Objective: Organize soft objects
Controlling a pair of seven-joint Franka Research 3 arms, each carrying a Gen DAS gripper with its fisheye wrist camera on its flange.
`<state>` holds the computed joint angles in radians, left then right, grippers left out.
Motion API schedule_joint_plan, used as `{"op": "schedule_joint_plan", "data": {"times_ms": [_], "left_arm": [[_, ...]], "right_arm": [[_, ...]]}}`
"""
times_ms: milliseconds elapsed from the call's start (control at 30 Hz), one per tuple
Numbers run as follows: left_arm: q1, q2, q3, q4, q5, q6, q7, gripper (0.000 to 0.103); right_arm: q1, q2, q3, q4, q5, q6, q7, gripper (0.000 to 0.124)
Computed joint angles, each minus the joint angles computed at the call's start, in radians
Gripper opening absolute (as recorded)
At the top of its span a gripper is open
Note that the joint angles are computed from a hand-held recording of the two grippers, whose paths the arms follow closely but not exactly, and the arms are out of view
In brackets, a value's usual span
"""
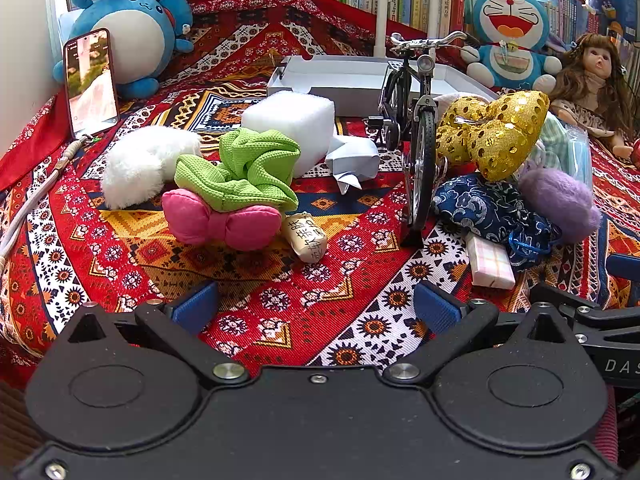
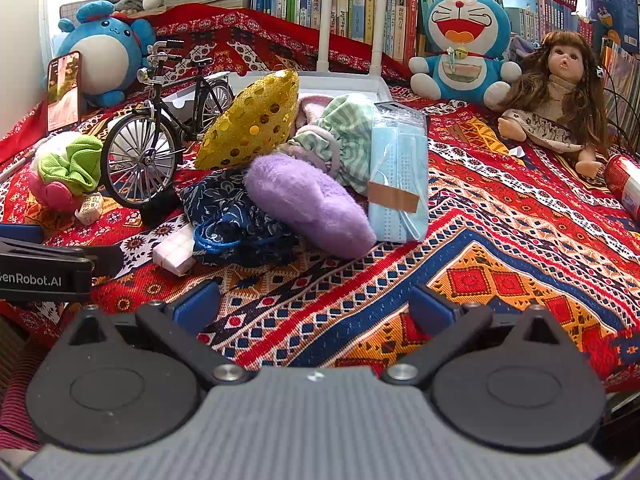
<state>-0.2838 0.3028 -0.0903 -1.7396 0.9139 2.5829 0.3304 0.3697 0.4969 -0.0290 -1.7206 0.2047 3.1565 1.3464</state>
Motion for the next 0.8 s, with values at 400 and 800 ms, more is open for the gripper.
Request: {"op": "schedule_joint_plan", "data": {"times_ms": [400, 800], "left_arm": [[0.007, 0.003, 0.0, 0.004, -0.012, 0.009, 0.023, 0.103], [0.023, -0.035, 0.03, -0.08, 0.163, 0.154, -0.079, 0.103]], "right_arm": [[0.006, 0.001, -0.006, -0.003, 0.001, 0.011, 0.003, 0.103], [-0.234, 0.03, 0.28, -0.035, 0.027, 0.147, -0.148, 0.103]]}}
